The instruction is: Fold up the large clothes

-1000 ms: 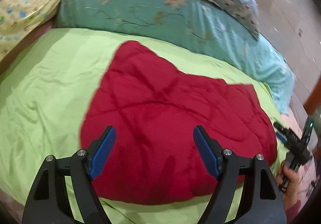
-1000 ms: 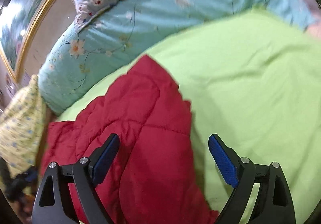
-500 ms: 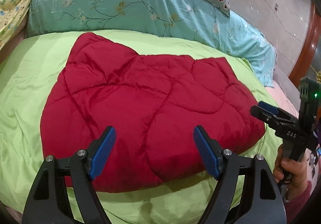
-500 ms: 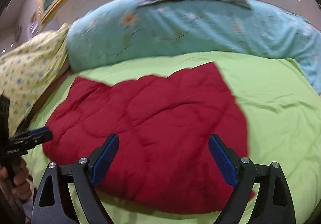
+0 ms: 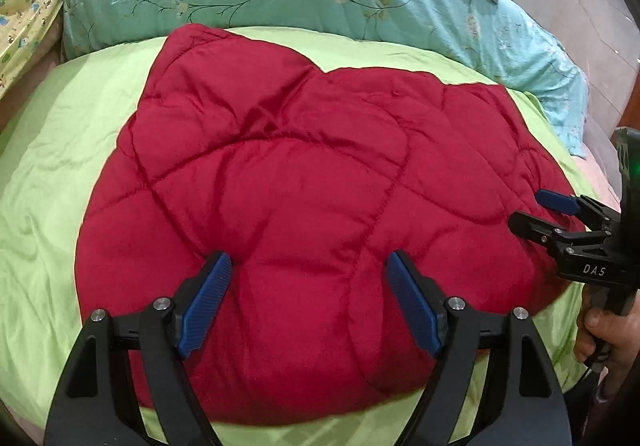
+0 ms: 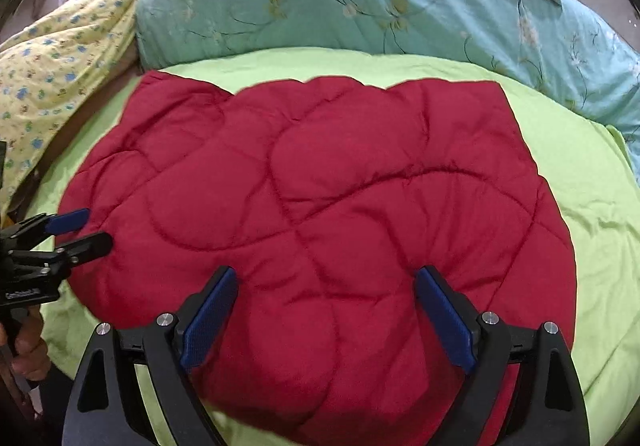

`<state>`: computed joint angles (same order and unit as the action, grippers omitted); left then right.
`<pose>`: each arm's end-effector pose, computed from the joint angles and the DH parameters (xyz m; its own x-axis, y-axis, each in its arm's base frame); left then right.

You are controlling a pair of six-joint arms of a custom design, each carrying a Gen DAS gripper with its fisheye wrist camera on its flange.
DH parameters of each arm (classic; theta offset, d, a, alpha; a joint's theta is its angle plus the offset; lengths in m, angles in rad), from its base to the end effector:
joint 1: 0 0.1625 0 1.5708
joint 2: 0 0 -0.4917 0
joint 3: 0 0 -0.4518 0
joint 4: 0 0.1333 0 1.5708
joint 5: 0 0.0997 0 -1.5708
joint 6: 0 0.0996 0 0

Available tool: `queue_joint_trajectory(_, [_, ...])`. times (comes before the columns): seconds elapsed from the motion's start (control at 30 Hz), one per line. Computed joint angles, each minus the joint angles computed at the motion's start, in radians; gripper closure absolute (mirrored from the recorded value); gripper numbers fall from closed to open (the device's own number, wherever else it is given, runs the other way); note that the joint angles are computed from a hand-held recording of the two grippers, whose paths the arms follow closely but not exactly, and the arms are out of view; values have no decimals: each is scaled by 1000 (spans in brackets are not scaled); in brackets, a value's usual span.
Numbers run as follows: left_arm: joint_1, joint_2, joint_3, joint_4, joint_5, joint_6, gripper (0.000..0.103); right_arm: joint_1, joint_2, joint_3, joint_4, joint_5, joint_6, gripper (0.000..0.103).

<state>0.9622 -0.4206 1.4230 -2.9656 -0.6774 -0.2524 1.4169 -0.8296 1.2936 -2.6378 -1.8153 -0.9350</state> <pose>-0.2889 -0.7835 -0.0371 -0.7948 -0.0791 -0.6017 0.3406 0.7625 -0.5501 -0.0259 -0.8794 0.3000 -0.6584 -0.4860 0.5747 -0.6795 0.7121 -0.1763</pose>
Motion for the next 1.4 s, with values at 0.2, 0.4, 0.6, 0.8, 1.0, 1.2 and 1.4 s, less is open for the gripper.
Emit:
queue_joint_trajectory(0.2, [35, 16, -90, 76, -7, -5, 21, 8, 83, -148, 58, -56, 46, 11])
queue_joint_trajectory(0.4, [75, 37, -185, 178, 25, -72, 21, 9, 168, -324, 158, -83, 111, 11])
queue_joint_trajectory(0.6, [95, 34, -182, 174, -11, -116, 21, -26, 212, -440, 271, -27, 211, 10])
queue_joint_trajectory(0.8, [103, 41, -191, 164, -19, -115, 21, -38, 189, -375, 179, 5, 194, 10])
queue_joint_trajectory(1.0, [103, 45, -179, 104, -12, -98, 21, -43, 202, -414, 223, 23, 217, 10])
queue_joint_trajectory(1.2, [104, 44, -174, 86, -17, -95, 21, -43, 208, -426, 221, 27, 213, 10])
queue_joint_trajectory(1.4, [83, 36, -148, 66, 29, -81, 22, -41, 205, -410, 197, 15, 204, 10])
